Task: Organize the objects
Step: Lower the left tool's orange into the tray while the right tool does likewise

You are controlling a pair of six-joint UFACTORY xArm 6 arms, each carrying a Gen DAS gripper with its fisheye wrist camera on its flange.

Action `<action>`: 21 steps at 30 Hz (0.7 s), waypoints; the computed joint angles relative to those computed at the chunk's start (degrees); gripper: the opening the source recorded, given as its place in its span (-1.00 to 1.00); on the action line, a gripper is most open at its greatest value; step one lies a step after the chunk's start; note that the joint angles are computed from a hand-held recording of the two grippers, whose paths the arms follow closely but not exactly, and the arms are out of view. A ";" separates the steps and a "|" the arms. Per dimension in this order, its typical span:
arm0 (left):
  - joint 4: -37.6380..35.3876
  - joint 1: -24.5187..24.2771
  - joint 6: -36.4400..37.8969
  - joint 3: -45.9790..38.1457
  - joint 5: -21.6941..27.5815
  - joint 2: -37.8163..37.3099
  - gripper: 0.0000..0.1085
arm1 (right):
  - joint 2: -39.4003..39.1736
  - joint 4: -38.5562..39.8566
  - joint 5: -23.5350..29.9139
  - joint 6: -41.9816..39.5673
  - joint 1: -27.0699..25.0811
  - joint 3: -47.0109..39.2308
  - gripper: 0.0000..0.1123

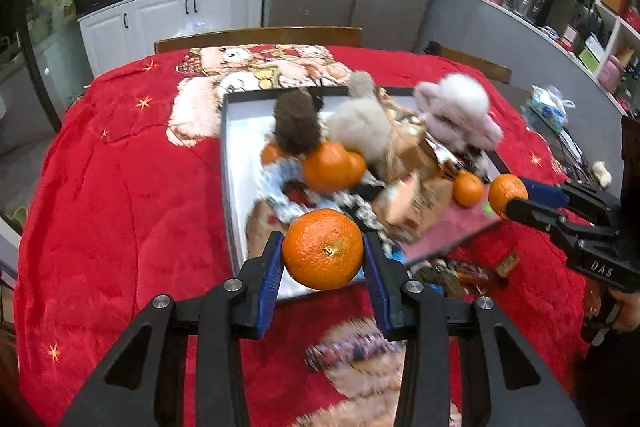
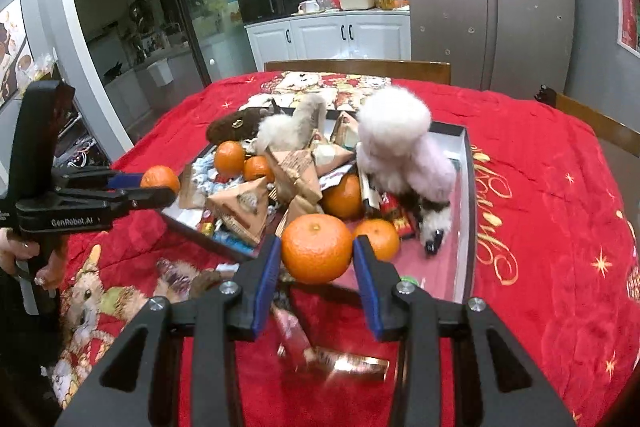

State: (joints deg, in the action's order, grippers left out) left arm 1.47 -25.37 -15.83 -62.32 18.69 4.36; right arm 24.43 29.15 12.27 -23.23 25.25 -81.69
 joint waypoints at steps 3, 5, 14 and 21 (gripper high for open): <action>0.08 0.67 -0.60 -1.86 0.43 1.77 -0.30 | 2.75 -3.83 0.03 3.33 -0.44 -3.14 -0.35; -0.10 0.80 -0.57 -2.63 0.48 2.49 -0.30 | 4.38 -4.11 0.40 3.87 -0.66 -5.27 -0.35; 0.95 1.04 -1.16 -6.31 1.43 5.72 -0.30 | 8.40 -5.06 1.35 4.11 -0.70 -10.70 -0.35; 1.88 1.47 -1.82 -8.52 1.72 7.80 -0.30 | 10.31 -5.69 2.45 4.22 -0.91 -12.94 -0.35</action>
